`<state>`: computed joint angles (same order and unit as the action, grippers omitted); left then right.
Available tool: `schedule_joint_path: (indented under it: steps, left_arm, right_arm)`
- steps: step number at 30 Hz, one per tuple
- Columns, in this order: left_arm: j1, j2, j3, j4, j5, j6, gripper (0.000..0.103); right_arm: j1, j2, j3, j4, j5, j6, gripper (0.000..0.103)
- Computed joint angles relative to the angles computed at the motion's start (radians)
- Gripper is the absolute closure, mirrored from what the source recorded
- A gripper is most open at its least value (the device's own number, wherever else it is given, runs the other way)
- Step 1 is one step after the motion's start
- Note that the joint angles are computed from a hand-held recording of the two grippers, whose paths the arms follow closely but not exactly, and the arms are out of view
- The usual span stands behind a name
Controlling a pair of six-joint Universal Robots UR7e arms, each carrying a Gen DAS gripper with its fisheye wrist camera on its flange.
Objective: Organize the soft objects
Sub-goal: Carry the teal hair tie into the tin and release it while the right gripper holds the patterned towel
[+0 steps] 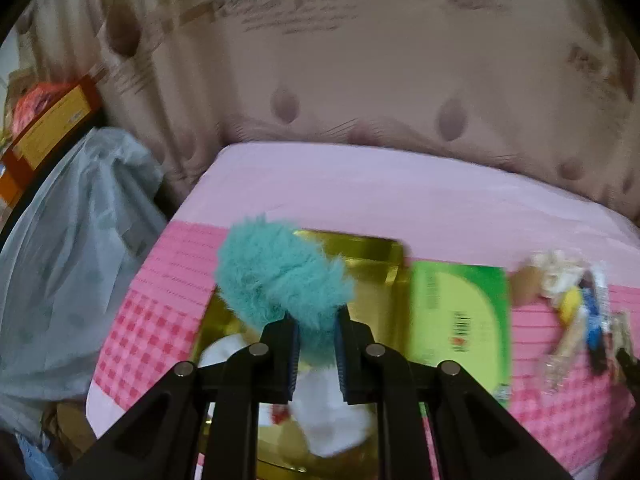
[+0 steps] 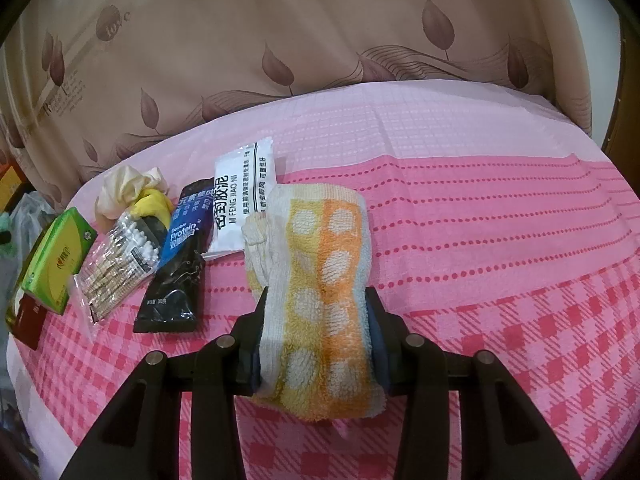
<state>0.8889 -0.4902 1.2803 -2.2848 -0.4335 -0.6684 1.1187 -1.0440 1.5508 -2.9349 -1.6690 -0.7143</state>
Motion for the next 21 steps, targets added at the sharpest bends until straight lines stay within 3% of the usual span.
schedule_joint_path:
  steps: [13,21]
  left_arm:
    - [0.098,0.013,-0.044,0.124,-0.012,-0.094,0.088]
    - [0.121,0.023,-0.059,0.124,-0.018,-0.081,0.08]
  right_arm:
    - [0.012,0.009,0.005,-0.032,-0.038,-0.022,0.062]
    - [0.018,0.015,0.007,-0.049,-0.058,-0.031,0.061]
